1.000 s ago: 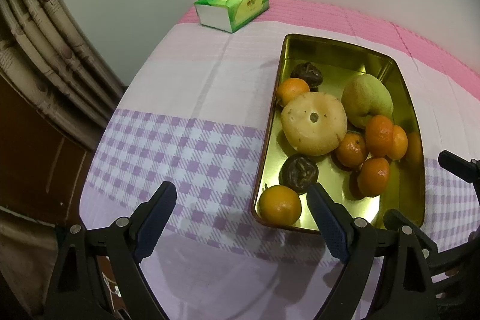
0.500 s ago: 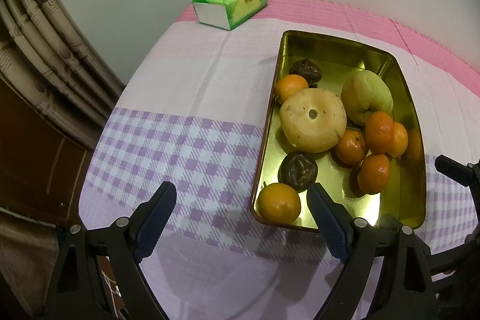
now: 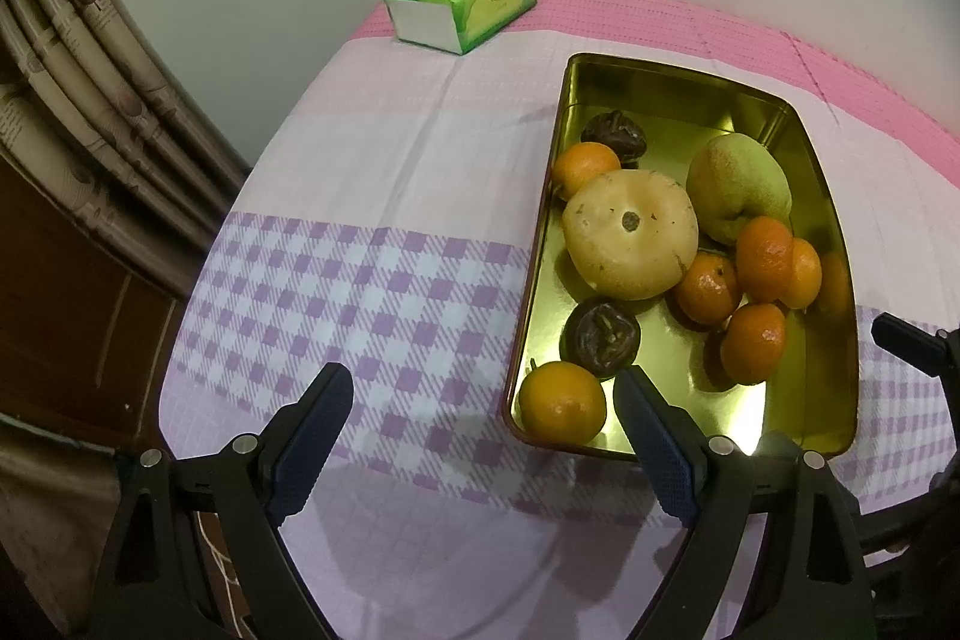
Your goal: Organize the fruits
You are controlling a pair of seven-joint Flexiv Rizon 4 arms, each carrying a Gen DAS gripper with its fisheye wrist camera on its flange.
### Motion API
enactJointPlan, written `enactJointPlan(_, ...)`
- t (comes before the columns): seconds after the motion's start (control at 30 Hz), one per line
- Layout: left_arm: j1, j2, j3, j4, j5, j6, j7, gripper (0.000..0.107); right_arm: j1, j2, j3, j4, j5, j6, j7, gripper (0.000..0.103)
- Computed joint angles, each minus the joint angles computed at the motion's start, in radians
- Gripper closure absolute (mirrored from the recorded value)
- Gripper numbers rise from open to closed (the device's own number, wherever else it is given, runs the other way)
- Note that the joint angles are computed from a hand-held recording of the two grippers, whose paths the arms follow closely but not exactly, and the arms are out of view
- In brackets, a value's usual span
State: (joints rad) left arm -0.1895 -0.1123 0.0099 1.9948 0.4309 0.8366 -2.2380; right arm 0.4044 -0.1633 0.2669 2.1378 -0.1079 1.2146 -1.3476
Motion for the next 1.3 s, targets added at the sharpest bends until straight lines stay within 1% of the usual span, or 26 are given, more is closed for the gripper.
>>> enactJointPlan(0.37, 0.003, 0.002, 0.000, 0.003, -0.001, 0.000, 0.006, 0.018, -0.002, 0.002, 0.013, -0.008, 0.047, -0.007, -0.034, 0.001)
enactJointPlan(1.3, 0.006, 0.005, -0.001, 0.000, -0.003, -0.008, 0.010, 0.018, 0.002, 0.007, 0.020, -0.010, 0.083, -0.013, -0.072, 0.000)
